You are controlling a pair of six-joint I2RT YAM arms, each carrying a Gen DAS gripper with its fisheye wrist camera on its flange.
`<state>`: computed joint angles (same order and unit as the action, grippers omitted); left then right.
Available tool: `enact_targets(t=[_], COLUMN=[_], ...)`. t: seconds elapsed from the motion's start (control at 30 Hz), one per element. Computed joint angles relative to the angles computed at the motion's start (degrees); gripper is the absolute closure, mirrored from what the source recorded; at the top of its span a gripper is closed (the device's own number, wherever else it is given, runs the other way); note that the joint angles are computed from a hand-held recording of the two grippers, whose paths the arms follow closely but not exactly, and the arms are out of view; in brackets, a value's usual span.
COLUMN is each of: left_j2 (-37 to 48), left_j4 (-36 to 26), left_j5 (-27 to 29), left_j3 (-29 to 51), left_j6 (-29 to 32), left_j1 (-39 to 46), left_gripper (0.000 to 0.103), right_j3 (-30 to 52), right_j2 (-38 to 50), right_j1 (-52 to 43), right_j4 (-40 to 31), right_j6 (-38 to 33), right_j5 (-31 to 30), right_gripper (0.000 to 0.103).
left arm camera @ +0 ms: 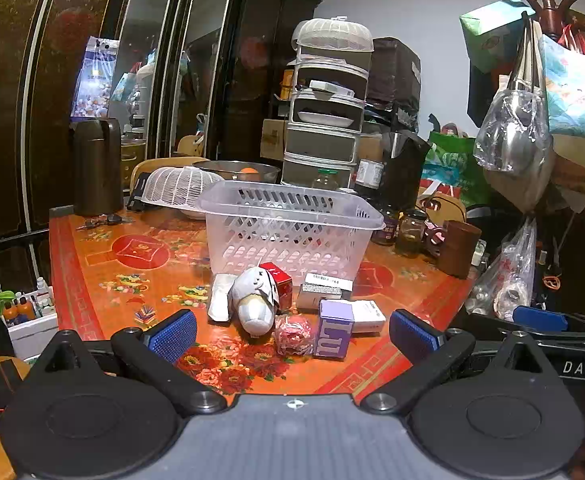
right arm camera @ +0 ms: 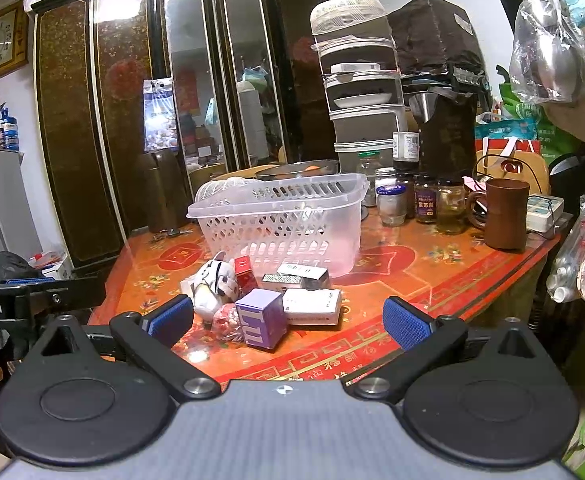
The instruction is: Organize objects
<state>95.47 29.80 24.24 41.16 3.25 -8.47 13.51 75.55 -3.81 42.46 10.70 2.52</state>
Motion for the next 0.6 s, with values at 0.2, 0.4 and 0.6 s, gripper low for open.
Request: enact_targets(t=[0.2, 0.4, 0.6], left_j2=[0.1, 0.3, 0.3], left_j4=[-0.2, 0.1, 0.2], left_j5=[0.2, 0.3, 0.3], left_j3=[0.1, 0.0, 0.1], left_j6=[-0.1, -0.2, -0.2], left_j1=[0.1, 0.2, 0.2], left_gripper=[0.000, 0.000, 0.000], right_j3=[-0.1, -0.3, -0.4], right_j2=[-0.2, -0.4, -0.2], right_j1=[-0.1, -0.2, 0.2], right_j4=[-0.1, 0.2, 0.7], right_j6=[-0.1, -0.4, -0.4], right_j5=[-0.2, -0.1, 0.2], right_gripper=[0.000, 0.000, 0.000])
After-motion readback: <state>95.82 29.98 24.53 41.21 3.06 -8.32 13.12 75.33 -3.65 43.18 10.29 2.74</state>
